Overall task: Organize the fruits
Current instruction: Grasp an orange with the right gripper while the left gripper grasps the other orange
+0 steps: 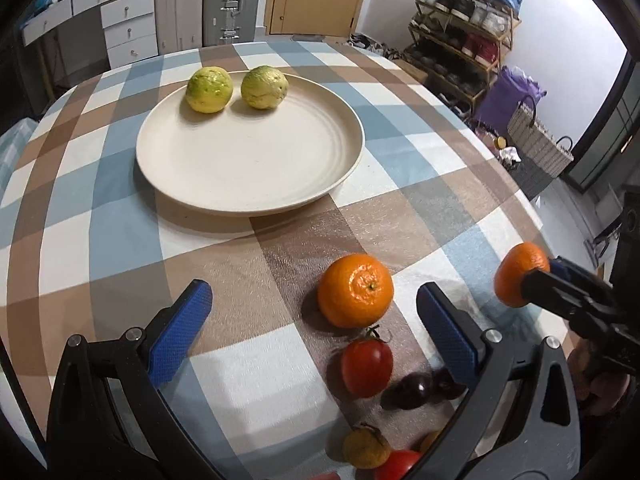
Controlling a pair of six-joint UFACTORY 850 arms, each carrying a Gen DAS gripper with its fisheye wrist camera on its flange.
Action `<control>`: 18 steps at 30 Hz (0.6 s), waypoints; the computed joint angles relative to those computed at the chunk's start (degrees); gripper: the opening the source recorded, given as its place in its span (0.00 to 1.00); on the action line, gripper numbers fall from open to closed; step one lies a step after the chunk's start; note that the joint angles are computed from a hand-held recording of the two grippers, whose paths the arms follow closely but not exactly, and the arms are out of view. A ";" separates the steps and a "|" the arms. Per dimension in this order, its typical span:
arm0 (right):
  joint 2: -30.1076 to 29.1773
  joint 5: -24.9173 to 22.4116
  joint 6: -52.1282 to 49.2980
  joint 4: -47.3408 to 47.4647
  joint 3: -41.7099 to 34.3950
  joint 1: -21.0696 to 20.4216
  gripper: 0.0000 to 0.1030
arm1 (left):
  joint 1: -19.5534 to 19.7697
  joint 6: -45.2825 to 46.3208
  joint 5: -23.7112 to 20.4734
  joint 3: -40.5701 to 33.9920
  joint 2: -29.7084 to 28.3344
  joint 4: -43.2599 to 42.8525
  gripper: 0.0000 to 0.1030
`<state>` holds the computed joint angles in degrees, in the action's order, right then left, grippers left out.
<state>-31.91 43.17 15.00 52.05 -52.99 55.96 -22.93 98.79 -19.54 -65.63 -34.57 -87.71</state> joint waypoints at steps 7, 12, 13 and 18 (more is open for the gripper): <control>-0.12 0.43 1.76 -1.60 0.32 -0.21 0.40 | -0.45 -5.03 -1.77 -2.12 -1.59 5.77 0.78; -0.36 -0.11 1.98 -1.57 0.15 -0.35 0.40 | -0.35 -7.54 -4.10 -2.98 -2.27 8.82 0.54; -0.43 -0.24 2.03 -1.49 0.08 -0.41 0.40 | -0.13 -8.29 -5.27 -3.28 -2.51 9.66 0.49; -0.46 -0.83 1.22 -0.66 -0.27 -0.20 0.40 | -0.24 -6.47 -6.30 -3.02 -2.18 9.56 0.38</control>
<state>-32.37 42.34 16.22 51.39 -53.26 55.77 -23.17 92.32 -25.84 -68.66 -36.74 -78.15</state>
